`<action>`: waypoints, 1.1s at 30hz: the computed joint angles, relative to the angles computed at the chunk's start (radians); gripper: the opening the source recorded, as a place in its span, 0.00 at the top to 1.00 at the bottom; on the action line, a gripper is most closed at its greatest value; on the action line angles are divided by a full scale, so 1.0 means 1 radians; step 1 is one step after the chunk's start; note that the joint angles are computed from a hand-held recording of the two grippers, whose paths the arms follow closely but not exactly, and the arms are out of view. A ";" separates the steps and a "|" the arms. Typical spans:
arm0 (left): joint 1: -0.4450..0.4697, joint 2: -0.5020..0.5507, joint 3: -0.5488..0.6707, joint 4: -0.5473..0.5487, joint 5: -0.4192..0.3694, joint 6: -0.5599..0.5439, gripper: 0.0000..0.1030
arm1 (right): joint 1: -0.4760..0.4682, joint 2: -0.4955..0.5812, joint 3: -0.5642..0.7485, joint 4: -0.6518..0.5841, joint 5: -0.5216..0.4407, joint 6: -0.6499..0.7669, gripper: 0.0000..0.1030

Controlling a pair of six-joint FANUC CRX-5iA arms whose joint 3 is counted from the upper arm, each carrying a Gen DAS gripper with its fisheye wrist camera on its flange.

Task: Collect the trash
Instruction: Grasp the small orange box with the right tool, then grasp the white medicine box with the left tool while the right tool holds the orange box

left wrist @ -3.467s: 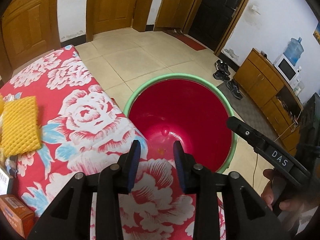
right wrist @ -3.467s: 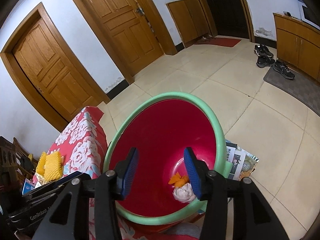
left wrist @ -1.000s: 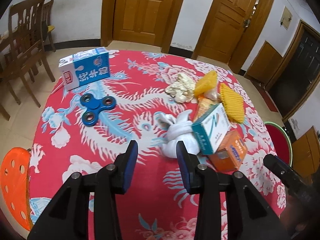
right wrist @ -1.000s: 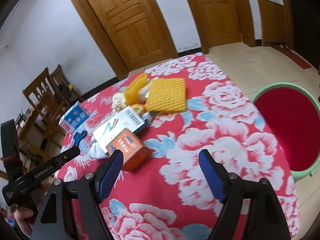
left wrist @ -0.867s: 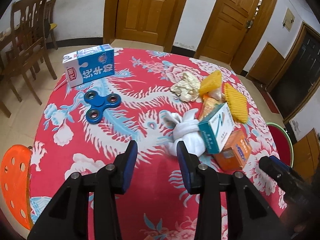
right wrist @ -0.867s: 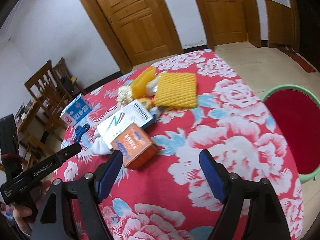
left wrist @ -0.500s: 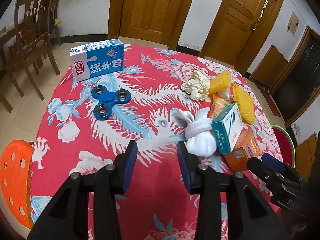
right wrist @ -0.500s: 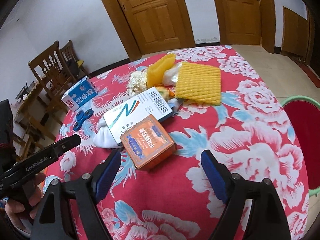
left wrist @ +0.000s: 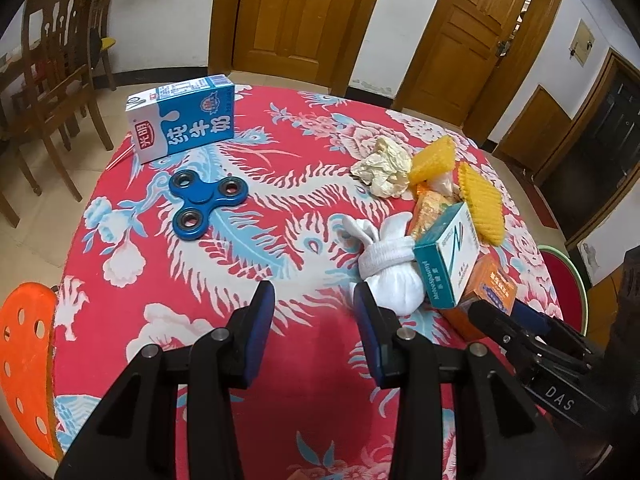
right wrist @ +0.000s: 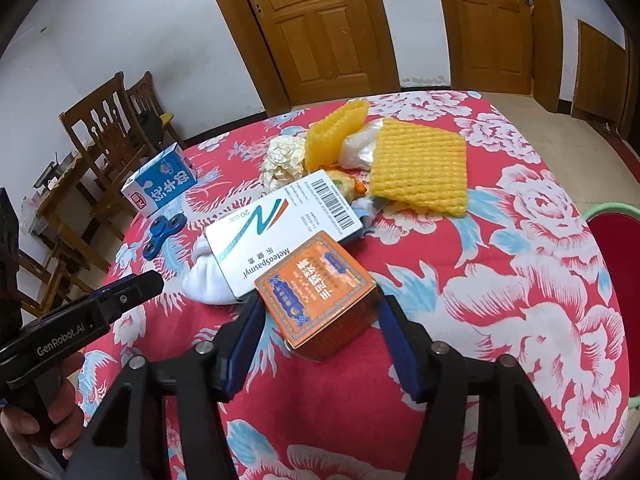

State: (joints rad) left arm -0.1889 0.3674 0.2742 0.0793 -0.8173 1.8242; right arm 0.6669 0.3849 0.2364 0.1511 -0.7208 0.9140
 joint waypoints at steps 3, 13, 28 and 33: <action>-0.004 0.002 0.003 0.014 0.004 -0.019 0.60 | -0.001 -0.019 -0.028 0.014 0.019 -0.020 0.41; -0.034 0.026 0.040 0.068 0.020 -0.120 0.60 | -0.006 -0.133 -0.183 0.125 0.098 -0.194 0.41; -0.105 0.174 0.263 0.080 -0.109 -0.279 0.60 | -0.046 -0.275 -0.386 0.328 0.155 -0.491 0.41; -0.110 0.232 0.348 0.059 -0.180 -0.285 0.60 | -0.053 -0.296 -0.416 0.343 0.164 -0.528 0.41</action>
State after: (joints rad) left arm -0.2987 0.5993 0.6221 0.1388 -0.9969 1.5390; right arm 0.6142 0.0890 -0.1792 0.4944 -0.5565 0.3863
